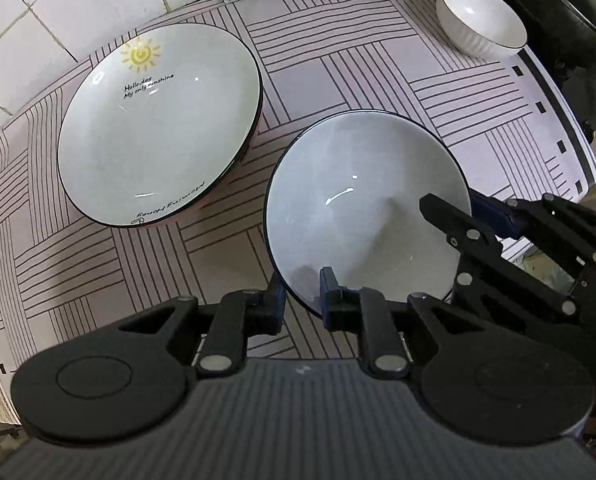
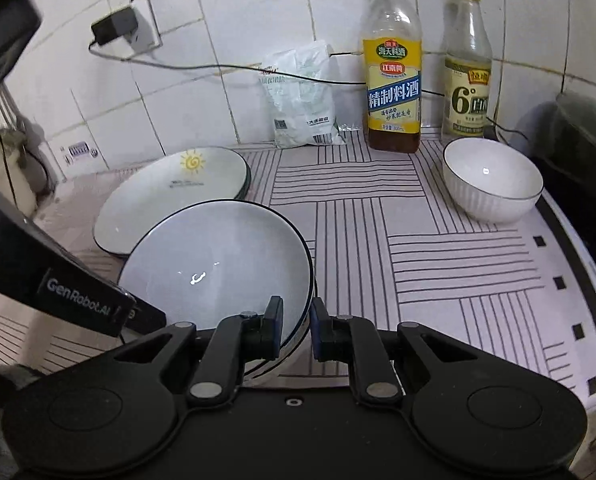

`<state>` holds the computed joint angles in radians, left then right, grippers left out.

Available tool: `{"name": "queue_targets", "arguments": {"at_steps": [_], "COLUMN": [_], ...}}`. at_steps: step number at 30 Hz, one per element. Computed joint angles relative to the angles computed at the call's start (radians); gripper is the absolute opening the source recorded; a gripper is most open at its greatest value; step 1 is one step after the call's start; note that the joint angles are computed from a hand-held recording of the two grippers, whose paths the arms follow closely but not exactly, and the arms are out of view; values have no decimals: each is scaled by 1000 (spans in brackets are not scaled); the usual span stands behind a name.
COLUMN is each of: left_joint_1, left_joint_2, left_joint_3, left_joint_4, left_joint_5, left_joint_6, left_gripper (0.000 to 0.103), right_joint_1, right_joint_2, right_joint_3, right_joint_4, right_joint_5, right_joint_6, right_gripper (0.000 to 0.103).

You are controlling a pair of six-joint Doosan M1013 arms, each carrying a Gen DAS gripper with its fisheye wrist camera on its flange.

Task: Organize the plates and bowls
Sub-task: 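Carry the bowl with both grippers and lower it into the first bowl, then open both grippers and withdraw from the stacked bowls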

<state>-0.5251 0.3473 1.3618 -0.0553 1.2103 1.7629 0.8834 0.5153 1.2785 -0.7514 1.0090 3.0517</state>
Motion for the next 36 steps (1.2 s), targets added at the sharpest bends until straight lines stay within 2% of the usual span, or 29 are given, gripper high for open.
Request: {"name": "queue_targets", "arguments": {"at_steps": [4,11,18,22,29,32,34,36], "left_joint_1": [6,5,10,14,23,22,22,21], "left_joint_2": [8,13,10,-2,-33,-52,-69,-81], "left_joint_3": [-2,0,3,10,28,40,55,66], "left_joint_4": [-14,-11,-31,-44,-69,-56,-55,-56], "left_joint_5": [3,-3,-18,-27,-46,-61,-81,-86], "left_joint_6": [-6,-7,-11,1,20,33,53,59], "left_gripper": [17,17,17,22,27,34,43,44], "right_joint_1": [0,6,3,7,15,21,25,28], "right_joint_2": [9,39,46,44,33,26,21,18], "right_joint_3": [-10,-57,-63,-62,-58,-57,-57,-60], "right_joint_4": [-7,-10,-11,-22,-44,-49,-52,-49], "right_joint_5": [17,95,107,109,113,126,142,165], "right_joint_6": [-25,-130,-154,-146,-135,-130,-129,-138], "right_gripper": [18,17,17,18,26,32,32,32]}}
